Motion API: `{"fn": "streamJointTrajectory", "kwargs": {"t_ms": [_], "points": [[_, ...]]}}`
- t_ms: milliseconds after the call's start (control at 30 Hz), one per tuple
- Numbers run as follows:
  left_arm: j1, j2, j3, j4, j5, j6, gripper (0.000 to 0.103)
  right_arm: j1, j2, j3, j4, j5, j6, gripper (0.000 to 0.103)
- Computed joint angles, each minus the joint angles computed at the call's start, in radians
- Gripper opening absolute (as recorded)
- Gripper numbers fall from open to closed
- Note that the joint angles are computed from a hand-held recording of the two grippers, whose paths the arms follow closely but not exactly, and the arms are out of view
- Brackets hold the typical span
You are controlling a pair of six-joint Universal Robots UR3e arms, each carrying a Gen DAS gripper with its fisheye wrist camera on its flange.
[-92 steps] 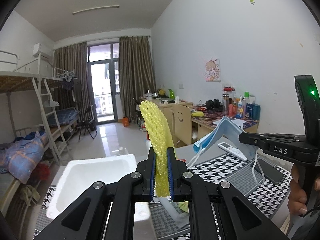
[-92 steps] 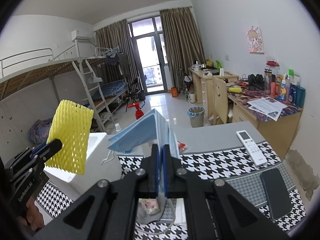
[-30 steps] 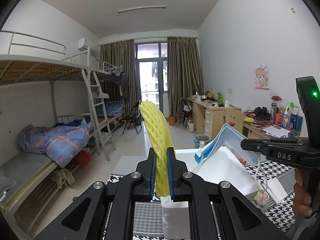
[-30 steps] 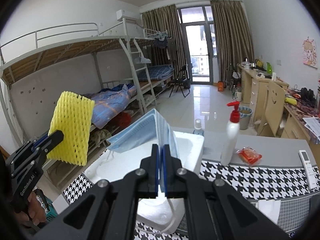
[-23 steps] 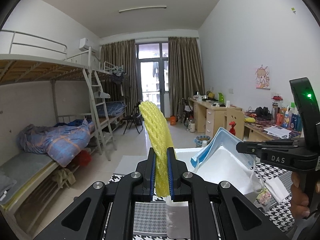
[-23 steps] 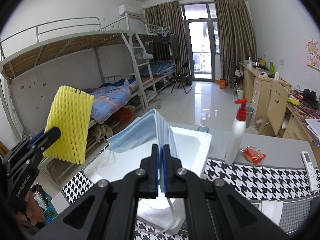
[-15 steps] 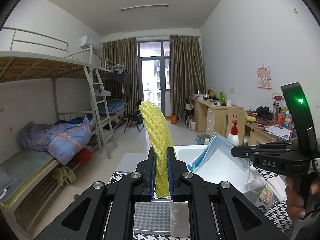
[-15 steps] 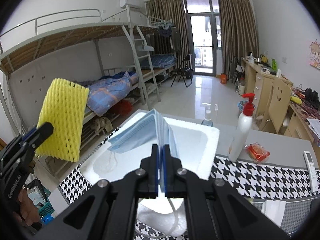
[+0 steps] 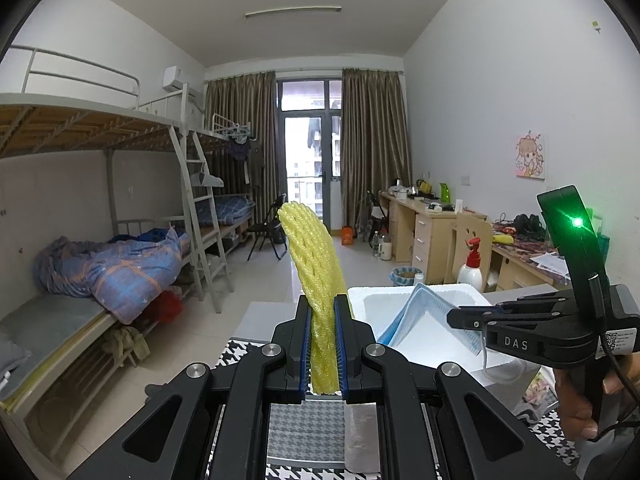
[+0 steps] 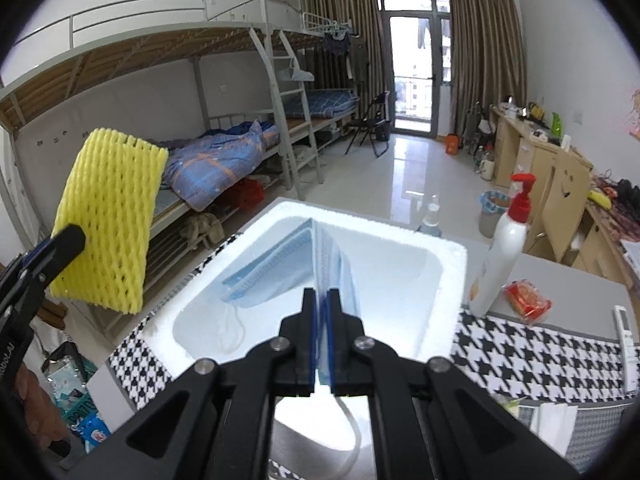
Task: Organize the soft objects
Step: 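Open the right gripper to drop the mask into the foam box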
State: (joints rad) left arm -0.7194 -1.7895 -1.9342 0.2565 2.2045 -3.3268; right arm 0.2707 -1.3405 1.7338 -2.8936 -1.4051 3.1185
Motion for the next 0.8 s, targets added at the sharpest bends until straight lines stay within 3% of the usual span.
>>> {"fn": "streamJointTrajectory", "kwargs": {"t_ms": [67,100,133,533,800], "points": [[-0.001,-0.001,0.003,-0.005,0.001,-0.005,0.011,0.0,0.004,0.004,-0.013,-0.002,-0.005,0.046],[-0.001,-0.002,0.004,-0.007,0.0,-0.007,0.011,-0.001,0.004,0.014,-0.037,0.0,-0.002,0.068],[0.002,-0.003,0.007,-0.009,-0.002,-0.008,0.011,-0.002,0.001,0.026,-0.058,0.001,0.0,0.08],[0.007,-0.002,0.014,-0.023,-0.006,-0.017,0.011,0.003,-0.011,0.085,-0.136,0.016,-0.024,0.092],[0.014,-0.001,0.023,-0.032,-0.024,-0.012,0.011,-0.009,-0.035,0.116,-0.163,0.031,-0.01,0.092]]}}
